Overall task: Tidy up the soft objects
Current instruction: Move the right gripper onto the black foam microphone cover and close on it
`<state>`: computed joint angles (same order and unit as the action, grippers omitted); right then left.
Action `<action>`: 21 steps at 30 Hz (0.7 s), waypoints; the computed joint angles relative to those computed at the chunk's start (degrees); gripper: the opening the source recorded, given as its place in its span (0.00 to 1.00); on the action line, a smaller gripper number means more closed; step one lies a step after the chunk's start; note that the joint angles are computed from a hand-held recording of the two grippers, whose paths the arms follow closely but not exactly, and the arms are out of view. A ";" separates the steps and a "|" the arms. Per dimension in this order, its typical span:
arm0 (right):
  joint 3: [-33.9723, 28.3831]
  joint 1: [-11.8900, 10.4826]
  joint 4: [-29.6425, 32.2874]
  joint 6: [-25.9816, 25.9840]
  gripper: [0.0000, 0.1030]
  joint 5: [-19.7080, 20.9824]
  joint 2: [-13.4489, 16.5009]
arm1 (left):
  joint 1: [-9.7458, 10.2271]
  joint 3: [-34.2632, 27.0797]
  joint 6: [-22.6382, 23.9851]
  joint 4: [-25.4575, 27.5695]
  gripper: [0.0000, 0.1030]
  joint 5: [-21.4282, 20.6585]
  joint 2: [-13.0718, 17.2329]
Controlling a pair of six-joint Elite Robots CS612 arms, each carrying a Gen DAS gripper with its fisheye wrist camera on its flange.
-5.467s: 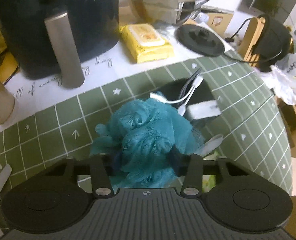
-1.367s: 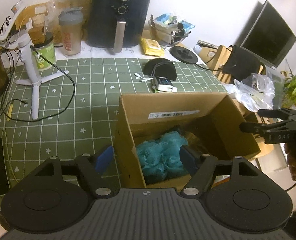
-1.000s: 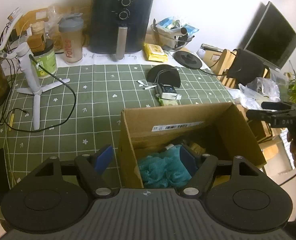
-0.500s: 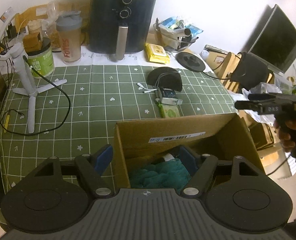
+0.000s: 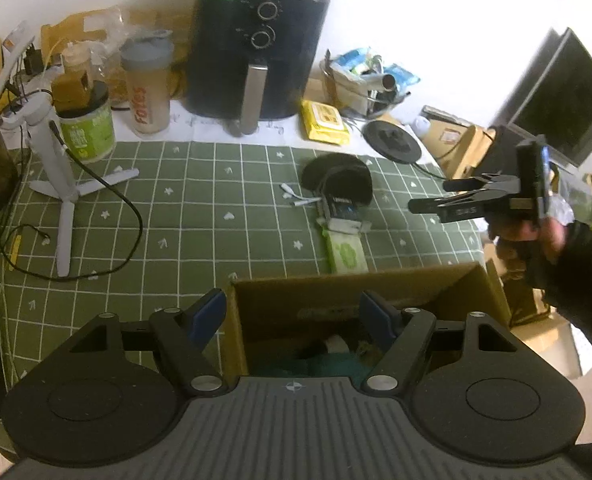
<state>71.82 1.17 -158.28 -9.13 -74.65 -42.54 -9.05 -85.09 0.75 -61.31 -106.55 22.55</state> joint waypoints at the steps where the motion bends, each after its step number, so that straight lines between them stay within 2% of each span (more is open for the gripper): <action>1: -1.08 0.05 0.26 -0.58 1.00 -0.11 0.78 | -0.07 0.06 -0.28 -0.14 0.71 0.30 -0.03; 9: -8.11 0.56 3.65 -6.01 0.99 0.44 5.68 | -0.17 0.03 -2.57 1.02 0.71 1.70 -0.09; 21: -19.45 1.02 11.33 -13.84 0.85 -0.07 12.27 | -0.22 -0.88 -6.34 2.41 0.71 4.79 0.22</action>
<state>52.37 2.19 -146.95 -22.97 -74.72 -30.27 -9.27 -85.98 -5.59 -58.89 -101.76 22.77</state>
